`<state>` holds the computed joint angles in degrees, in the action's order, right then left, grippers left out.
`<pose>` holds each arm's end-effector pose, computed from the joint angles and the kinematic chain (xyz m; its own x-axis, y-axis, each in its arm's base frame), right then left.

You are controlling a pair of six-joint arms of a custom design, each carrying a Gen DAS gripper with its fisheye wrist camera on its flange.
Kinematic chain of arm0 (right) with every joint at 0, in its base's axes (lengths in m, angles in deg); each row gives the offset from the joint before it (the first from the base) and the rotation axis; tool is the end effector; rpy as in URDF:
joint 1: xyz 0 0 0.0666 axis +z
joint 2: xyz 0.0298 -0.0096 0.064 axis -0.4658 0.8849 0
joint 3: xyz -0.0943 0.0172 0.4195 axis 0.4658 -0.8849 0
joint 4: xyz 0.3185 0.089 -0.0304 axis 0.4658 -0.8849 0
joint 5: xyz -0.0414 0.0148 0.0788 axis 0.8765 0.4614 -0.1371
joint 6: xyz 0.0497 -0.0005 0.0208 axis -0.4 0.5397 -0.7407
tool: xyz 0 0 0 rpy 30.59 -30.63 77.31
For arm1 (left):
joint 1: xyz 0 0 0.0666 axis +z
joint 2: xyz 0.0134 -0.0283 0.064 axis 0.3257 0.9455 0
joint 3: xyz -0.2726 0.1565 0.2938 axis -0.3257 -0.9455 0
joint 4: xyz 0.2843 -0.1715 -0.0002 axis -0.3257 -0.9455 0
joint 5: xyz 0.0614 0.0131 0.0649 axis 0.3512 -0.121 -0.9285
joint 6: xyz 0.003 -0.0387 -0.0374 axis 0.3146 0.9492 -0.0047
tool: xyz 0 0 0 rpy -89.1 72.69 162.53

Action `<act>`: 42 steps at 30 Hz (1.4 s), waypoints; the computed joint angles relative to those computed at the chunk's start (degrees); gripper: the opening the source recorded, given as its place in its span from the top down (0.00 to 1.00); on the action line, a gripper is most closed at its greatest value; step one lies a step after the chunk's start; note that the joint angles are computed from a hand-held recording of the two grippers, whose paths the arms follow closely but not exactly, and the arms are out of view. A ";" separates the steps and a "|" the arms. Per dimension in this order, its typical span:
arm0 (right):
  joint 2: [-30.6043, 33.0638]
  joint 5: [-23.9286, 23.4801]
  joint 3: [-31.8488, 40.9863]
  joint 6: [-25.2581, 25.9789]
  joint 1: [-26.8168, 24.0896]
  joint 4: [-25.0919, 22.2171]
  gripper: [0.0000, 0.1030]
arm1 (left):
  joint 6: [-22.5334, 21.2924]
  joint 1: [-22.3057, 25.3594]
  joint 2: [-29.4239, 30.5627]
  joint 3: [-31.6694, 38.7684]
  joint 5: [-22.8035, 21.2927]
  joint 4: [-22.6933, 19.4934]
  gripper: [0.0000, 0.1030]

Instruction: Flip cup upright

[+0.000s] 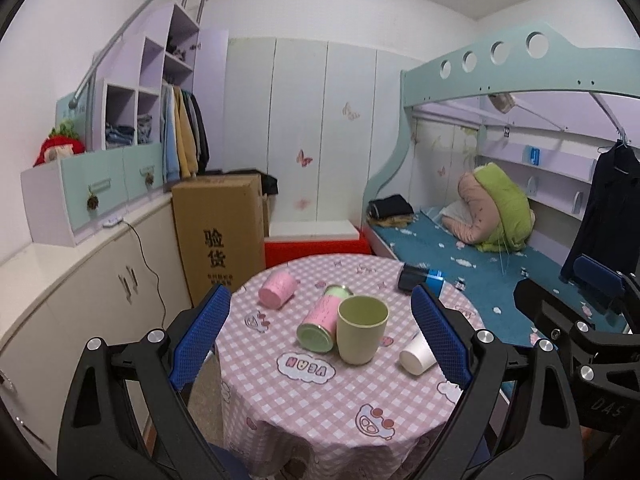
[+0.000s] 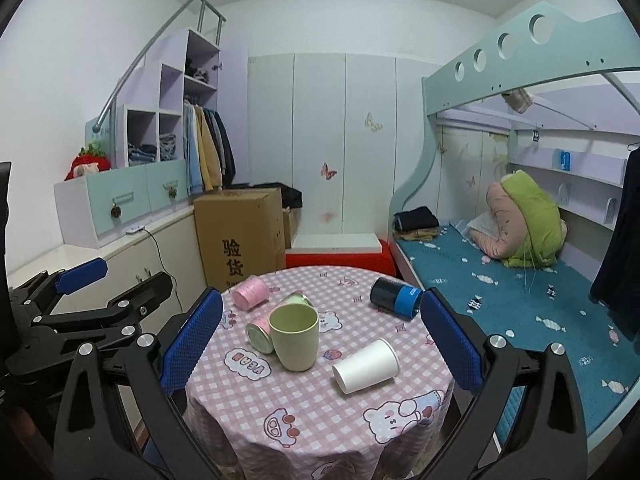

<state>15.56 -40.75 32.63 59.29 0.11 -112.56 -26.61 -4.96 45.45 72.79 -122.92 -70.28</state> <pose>0.4303 0.2265 0.5953 -0.2188 -0.0798 -0.9725 -0.4479 0.8937 0.0274 0.3732 -0.1447 0.6681 -0.2927 -0.0671 -0.9539 -0.2023 0.9793 -0.0068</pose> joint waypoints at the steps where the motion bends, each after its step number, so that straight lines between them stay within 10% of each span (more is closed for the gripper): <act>1: -0.39 -0.18 -0.47 -0.11 -0.11 0.50 0.07 | -0.28 -0.37 -0.18 -0.14 -0.53 0.38 0.10; 42: -3.66 -0.08 -4.42 -0.71 -0.51 4.86 0.07 | -3.35 -3.79 -1.98 -1.77 -6.01 4.92 0.10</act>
<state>11.90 -40.83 28.21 58.58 -0.40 -107.70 -29.97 -8.75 43.47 71.02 -128.93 -65.36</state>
